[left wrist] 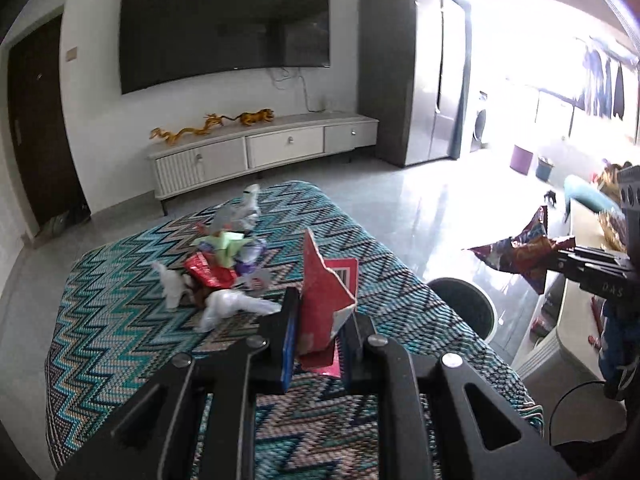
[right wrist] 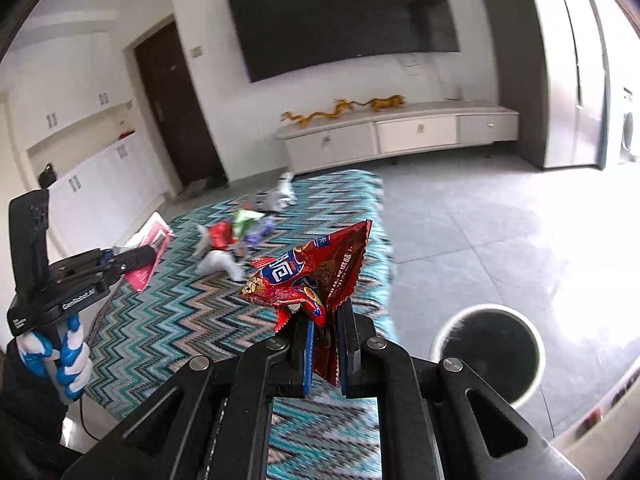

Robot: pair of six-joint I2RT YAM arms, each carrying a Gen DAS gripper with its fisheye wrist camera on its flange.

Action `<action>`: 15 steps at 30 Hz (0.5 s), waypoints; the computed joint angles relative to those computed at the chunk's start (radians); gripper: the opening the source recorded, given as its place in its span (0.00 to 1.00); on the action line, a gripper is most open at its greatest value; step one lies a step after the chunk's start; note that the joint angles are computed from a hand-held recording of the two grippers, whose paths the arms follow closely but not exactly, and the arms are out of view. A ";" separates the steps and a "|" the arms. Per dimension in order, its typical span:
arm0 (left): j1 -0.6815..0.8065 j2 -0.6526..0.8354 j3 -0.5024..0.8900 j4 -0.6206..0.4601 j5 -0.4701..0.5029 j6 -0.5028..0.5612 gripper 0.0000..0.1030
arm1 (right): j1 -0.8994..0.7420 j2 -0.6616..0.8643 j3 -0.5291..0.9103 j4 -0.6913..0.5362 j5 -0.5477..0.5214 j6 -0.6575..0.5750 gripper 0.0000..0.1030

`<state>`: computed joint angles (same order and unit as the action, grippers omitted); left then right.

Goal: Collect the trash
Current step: 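Carry both items over the grey bin and open both grippers to drop them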

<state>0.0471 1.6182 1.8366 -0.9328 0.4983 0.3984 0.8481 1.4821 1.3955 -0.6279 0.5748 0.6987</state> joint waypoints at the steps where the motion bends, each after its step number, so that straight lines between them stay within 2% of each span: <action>1: -0.019 -0.011 -0.014 0.007 -0.018 0.002 0.16 | -0.004 -0.023 -0.031 0.004 0.001 0.011 0.09; 9: -0.196 -0.021 -0.037 0.014 -0.162 0.003 0.16 | -0.078 -0.161 -0.245 0.075 -0.042 0.069 0.09; 15: -0.329 0.067 0.050 -0.031 -0.249 -0.019 0.16 | -0.179 -0.241 -0.380 0.139 -0.113 0.078 0.09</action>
<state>-0.2815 1.6855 1.8870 -0.9640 0.2489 0.3799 0.6690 1.2413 1.0153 -0.4890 0.4616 0.7764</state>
